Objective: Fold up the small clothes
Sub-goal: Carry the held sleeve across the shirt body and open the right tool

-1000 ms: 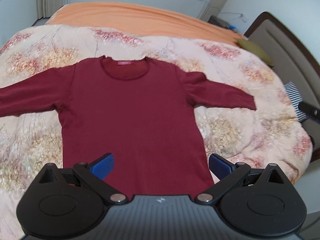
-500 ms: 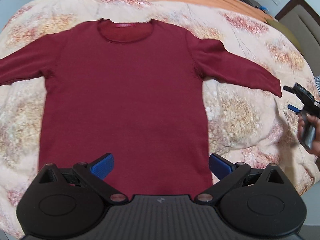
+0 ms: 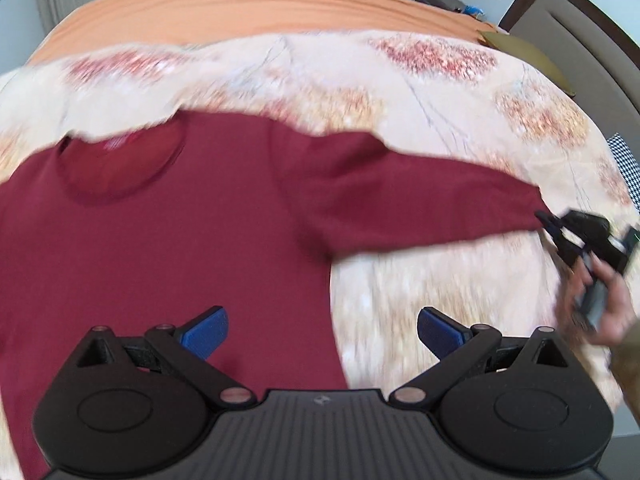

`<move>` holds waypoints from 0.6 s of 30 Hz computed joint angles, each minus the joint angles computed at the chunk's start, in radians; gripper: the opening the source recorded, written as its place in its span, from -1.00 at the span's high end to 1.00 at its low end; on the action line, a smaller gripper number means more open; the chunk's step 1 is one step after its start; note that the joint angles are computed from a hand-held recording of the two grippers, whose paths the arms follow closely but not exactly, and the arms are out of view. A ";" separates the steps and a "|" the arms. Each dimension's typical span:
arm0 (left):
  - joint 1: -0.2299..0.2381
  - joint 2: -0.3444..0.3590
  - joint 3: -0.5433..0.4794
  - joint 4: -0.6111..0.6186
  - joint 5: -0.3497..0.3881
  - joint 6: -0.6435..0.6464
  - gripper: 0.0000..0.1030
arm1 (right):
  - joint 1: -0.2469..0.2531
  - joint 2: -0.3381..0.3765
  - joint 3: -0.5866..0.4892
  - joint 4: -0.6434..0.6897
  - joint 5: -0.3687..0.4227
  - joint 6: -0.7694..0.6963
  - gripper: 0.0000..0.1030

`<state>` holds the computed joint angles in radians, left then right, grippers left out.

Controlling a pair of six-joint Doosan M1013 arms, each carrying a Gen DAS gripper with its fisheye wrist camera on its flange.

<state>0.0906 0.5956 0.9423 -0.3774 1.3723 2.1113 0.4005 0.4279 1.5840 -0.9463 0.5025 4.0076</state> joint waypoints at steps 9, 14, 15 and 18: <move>-0.125 0.129 -0.101 0.245 -0.232 -0.093 -0.99 | -0.006 -0.093 0.080 -0.316 -0.020 0.225 0.91; -0.174 0.181 -0.107 0.472 -0.261 -0.140 -1.00 | 0.006 -0.099 0.061 -0.278 -0.044 0.100 0.91; -0.173 0.181 -0.103 0.470 -0.266 -0.136 -1.00 | 0.011 -0.099 0.058 -0.282 -0.035 0.099 0.91; -0.146 0.174 -0.117 0.371 -0.248 -0.125 -0.99 | 0.022 -0.102 0.050 -0.318 -0.018 0.132 0.91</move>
<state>-0.0554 0.7694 0.8258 -0.0064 1.1246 1.9864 0.4220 0.3256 1.6341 -1.2643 0.4848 4.1400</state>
